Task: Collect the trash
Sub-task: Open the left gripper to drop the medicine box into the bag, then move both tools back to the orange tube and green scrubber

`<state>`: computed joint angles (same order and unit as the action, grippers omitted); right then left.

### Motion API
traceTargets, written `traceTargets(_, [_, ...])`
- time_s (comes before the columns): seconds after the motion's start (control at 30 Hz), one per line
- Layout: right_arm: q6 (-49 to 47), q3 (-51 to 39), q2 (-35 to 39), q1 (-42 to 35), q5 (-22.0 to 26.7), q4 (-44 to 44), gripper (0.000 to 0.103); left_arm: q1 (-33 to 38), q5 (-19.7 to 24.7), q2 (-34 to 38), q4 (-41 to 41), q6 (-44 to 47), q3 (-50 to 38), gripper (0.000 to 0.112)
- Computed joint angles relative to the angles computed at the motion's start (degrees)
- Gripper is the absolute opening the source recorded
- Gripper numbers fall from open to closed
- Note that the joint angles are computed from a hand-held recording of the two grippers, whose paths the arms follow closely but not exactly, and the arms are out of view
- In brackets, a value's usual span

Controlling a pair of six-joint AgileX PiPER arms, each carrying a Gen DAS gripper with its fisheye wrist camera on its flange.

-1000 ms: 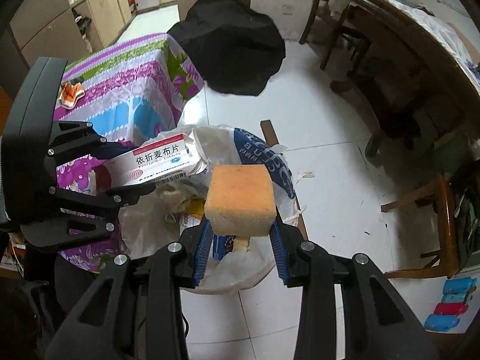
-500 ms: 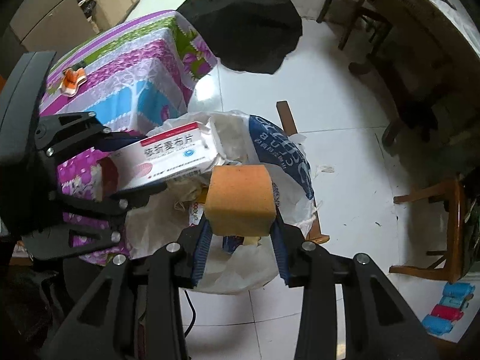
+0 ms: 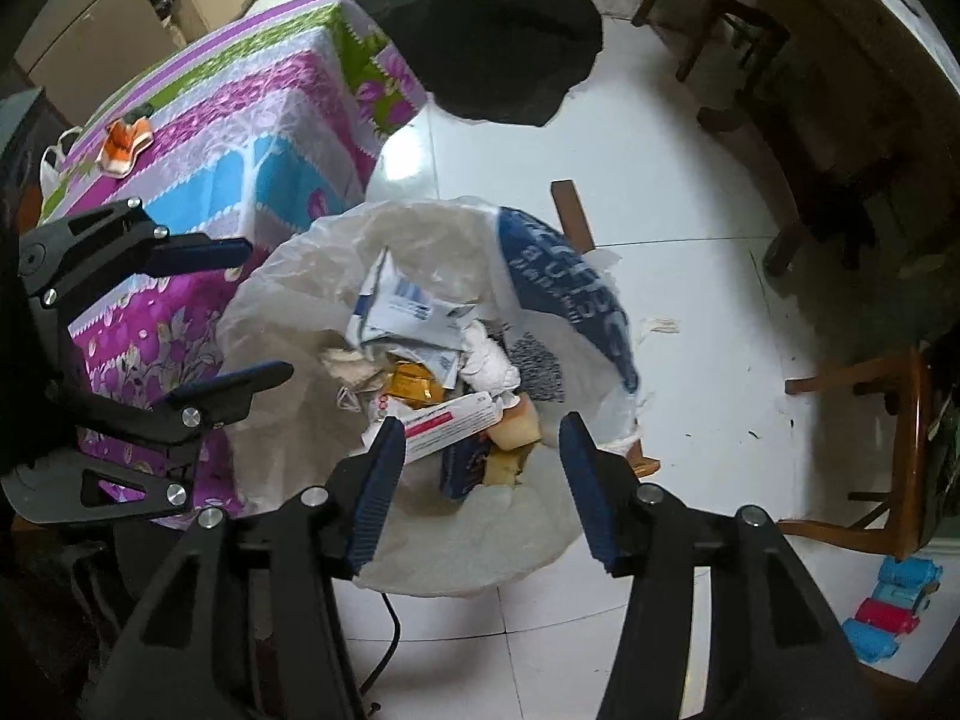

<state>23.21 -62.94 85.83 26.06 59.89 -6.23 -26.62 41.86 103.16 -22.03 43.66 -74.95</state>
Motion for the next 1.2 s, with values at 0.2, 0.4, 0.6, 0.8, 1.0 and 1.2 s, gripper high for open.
traceTargets(0.2, [4.63,-1.00,-0.56,4.27,-2.67,-1.77,0.051,4.81,-3.37,-4.40,-4.19,5.82,6.42,0.062])
traceTargets(0.4, [15.11,-2.34,-0.31,10.65,-10.98,-7.68,0.052,15.15,-8.47,-9.94,-10.15,12.61,13.77,0.065])
traceTargets(0.6, [33.41,-5.52,5.17,19.06,-18.40,-25.02,0.052,32.64,-3.45,-10.76,-19.85,26.77,12.74,0.066])
traceTargets(0.8, [44.76,-11.42,14.30,23.03,-25.43,-36.97,0.052,46.47,-1.10,-4.99,-23.05,34.19,3.68,0.069])
traceTargets(1.0, [36.50,-26.45,27.63,27.30,-23.51,-40.18,0.052,53.67,2.32,8.27,-23.89,40.50,-13.54,0.071])
traceTargets(1.2, [15.14,-48.56,42.93,26.98,-20.94,-28.04,0.052,53.05,6.23,23.39,-16.25,39.68,-34.78,0.071])
